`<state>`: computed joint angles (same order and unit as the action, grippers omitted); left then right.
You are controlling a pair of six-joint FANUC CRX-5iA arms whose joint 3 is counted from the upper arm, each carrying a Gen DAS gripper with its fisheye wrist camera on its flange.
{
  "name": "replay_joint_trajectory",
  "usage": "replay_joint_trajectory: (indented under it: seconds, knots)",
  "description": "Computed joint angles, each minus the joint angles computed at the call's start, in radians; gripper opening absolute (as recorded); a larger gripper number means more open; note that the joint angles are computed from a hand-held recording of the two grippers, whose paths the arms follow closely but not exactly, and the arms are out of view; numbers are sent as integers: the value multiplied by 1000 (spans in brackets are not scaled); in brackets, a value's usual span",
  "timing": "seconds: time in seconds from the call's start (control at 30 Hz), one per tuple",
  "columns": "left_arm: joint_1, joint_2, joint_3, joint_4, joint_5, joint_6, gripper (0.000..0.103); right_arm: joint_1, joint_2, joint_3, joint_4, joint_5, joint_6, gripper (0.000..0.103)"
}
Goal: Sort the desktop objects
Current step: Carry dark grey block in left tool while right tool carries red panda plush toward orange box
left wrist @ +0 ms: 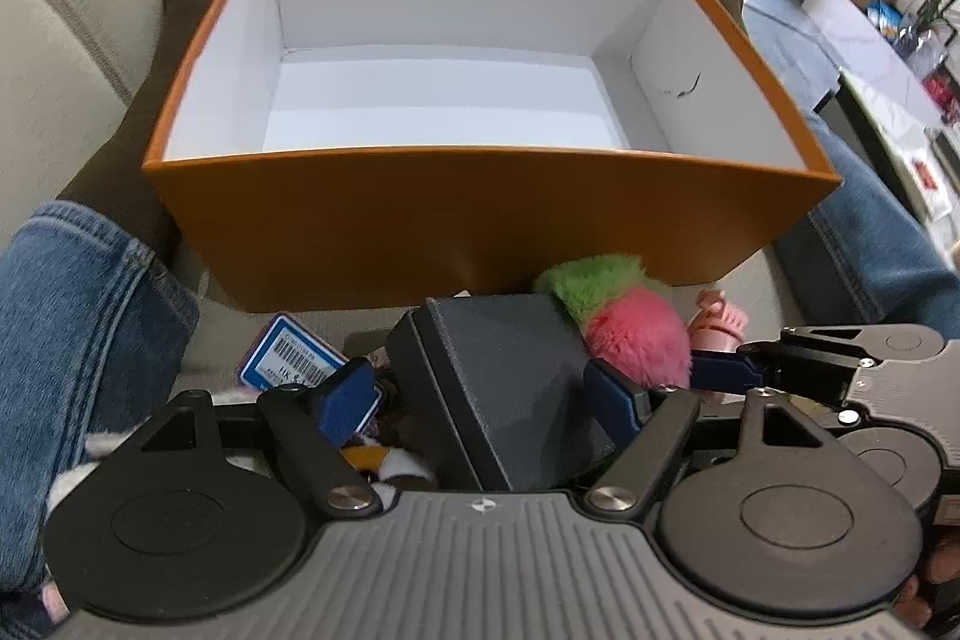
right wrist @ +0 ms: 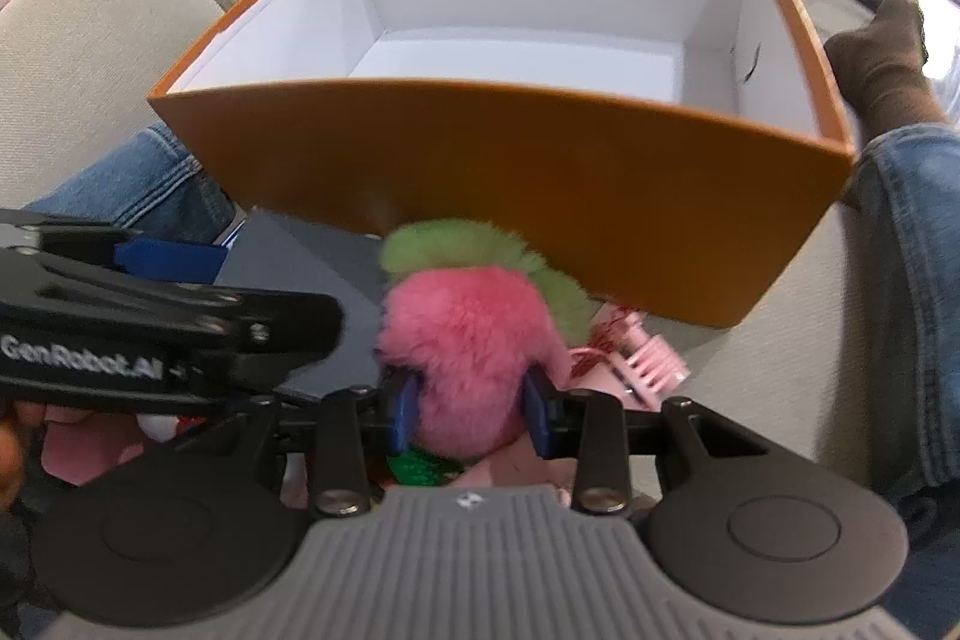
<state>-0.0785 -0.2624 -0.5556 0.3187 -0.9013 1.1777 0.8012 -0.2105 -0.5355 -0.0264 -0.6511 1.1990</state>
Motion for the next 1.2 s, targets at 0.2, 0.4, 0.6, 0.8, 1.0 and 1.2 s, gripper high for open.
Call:
replay_joint_trajectory:
  seconds: [0.2, 0.4, 0.6, 0.8, 1.0, 1.2]
  knots:
    - [7, -25, -20, 33, 11, -27, 77, -15, 14, 15, -57, -8, 49, 39]
    - [62, -106, -95, 230, -2, -160, 69, -22, -6, 17, -70, -42, 45, 38]
    - [54, -58, -110, 280, -49, -161, 45, -3, -8, -2, -22, -30, 4, 37]
    - [71, -112, -128, 262, -17, -140, 38, -29, -42, -28, -36, -26, 34, 37]
    - [135, -224, -120, 189, 18, -85, 38, 2, -104, -53, 7, -6, 14, 38]
    - [225, -307, -121, 178, -32, -92, 38, -14, -125, 27, -224, -74, 310, 45]
